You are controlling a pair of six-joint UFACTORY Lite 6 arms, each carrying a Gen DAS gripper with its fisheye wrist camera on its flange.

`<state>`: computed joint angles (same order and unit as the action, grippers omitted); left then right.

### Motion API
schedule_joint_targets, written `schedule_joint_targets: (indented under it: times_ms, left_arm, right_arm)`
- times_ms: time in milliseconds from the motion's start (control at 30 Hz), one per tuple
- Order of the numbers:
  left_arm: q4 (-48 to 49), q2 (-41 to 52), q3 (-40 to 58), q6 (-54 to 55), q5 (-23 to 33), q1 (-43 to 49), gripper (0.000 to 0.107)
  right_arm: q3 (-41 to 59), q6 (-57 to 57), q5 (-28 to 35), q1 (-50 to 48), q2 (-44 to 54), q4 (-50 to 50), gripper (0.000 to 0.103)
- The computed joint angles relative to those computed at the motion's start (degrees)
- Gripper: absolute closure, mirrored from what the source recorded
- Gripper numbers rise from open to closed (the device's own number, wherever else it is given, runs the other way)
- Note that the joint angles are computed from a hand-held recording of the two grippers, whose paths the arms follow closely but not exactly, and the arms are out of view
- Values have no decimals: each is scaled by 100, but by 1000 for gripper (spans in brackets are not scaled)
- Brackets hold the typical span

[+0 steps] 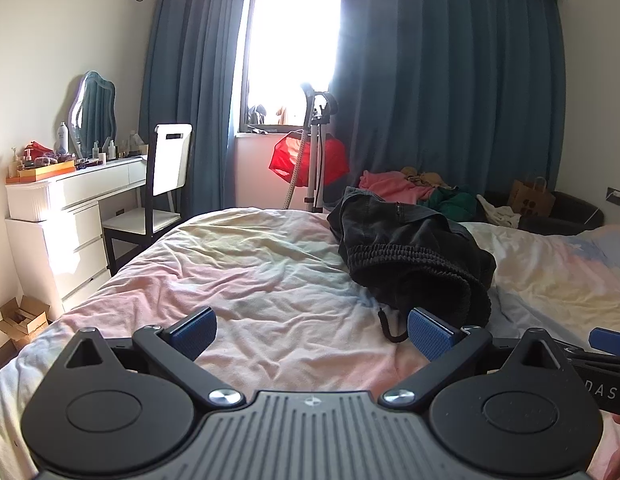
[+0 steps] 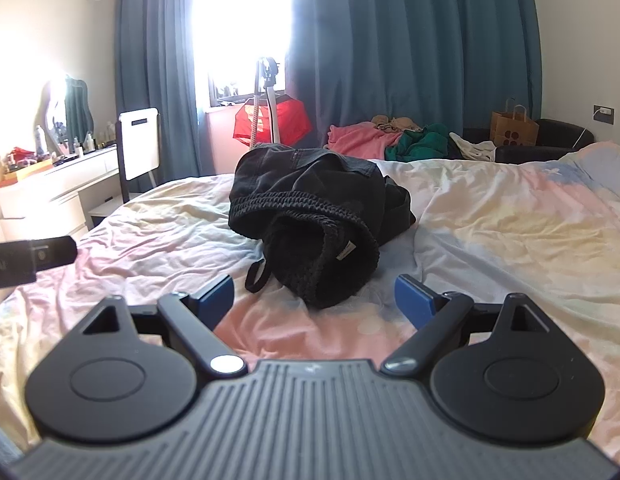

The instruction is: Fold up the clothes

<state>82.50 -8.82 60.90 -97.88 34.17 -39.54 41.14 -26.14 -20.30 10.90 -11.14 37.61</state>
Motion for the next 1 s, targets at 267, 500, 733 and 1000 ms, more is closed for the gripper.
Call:
schedule_joint_targets:
  times_ms: [267, 500, 733, 1000]
  left_arm:
    - [528, 87, -149, -214, 168, -20, 5]
    - [267, 340, 84, -31, -115, 285, 5]
    - [402, 349, 24, -120, -42, 144, 5]
    - [587, 403, -22, -367, -124, 143, 5]
  right_arm:
    - [6, -157, -31, 32, 4, 192, 14]
    - [-86, 101, -135, 51, -155, 51, 14]
    - [-76, 53, -248, 92, -88, 113, 14]
    - [-59, 242, -263, 49, -65, -11, 14]
